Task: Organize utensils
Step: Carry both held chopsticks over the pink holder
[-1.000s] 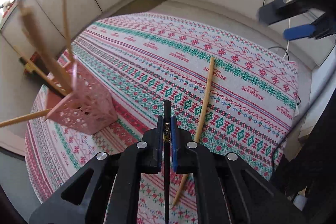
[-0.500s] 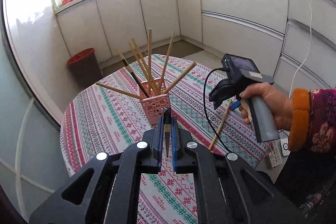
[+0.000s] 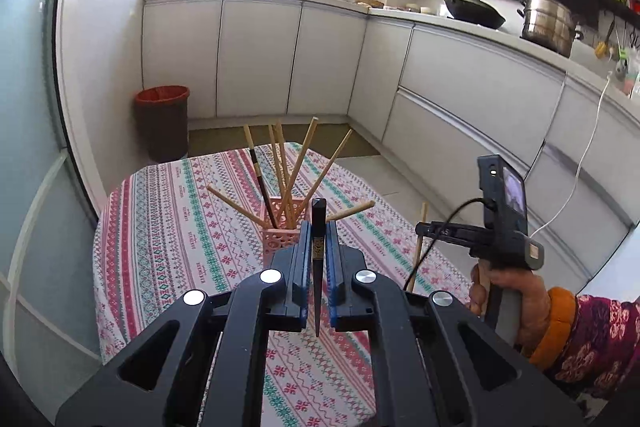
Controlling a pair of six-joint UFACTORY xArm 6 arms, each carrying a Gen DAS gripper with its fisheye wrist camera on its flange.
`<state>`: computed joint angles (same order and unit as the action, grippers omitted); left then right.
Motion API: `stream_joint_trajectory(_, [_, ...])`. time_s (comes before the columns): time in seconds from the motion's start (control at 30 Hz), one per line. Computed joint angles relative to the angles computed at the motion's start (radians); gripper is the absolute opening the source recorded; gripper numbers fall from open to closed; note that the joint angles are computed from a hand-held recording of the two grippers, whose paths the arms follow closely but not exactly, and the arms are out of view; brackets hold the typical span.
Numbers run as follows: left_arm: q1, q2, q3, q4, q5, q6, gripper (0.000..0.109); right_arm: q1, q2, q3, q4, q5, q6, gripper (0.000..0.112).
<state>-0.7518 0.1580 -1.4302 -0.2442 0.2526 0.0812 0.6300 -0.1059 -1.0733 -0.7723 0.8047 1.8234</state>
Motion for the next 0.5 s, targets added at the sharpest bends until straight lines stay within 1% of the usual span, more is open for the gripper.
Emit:
stream_joint_trajectory(0.07, [-0.008,0.0,-0.018,-0.055,-0.002,0.033,0.006,0.06,-0.057,-0.007,-0.086,0.064,-0.003,0.007])
stream_joint_trajectory(0.13, [-0.014,0.002,-0.039,-0.076,-0.003,0.041,0.006,0.107,-0.086,-0.038,-0.135,0.113,-0.034,0.007])
stream_joint_trajectory(0.27, [-0.019,0.016,-0.096,-0.022,-0.001,-0.002,0.006,0.172,-0.116,-0.128,-0.192,0.215,-0.116,0.007])
stream_joint_trajectory(0.33, [-0.017,0.033,-0.138,0.006,0.002,-0.029,0.006,0.183,-0.131,-0.167,-0.212,0.245,-0.149,0.007])
stream_joint_trajectory(0.5, [0.003,0.114,-0.289,0.14,0.013,-0.143,0.006,0.153,-0.114,-0.301,-0.27,0.26,-0.236,0.007])
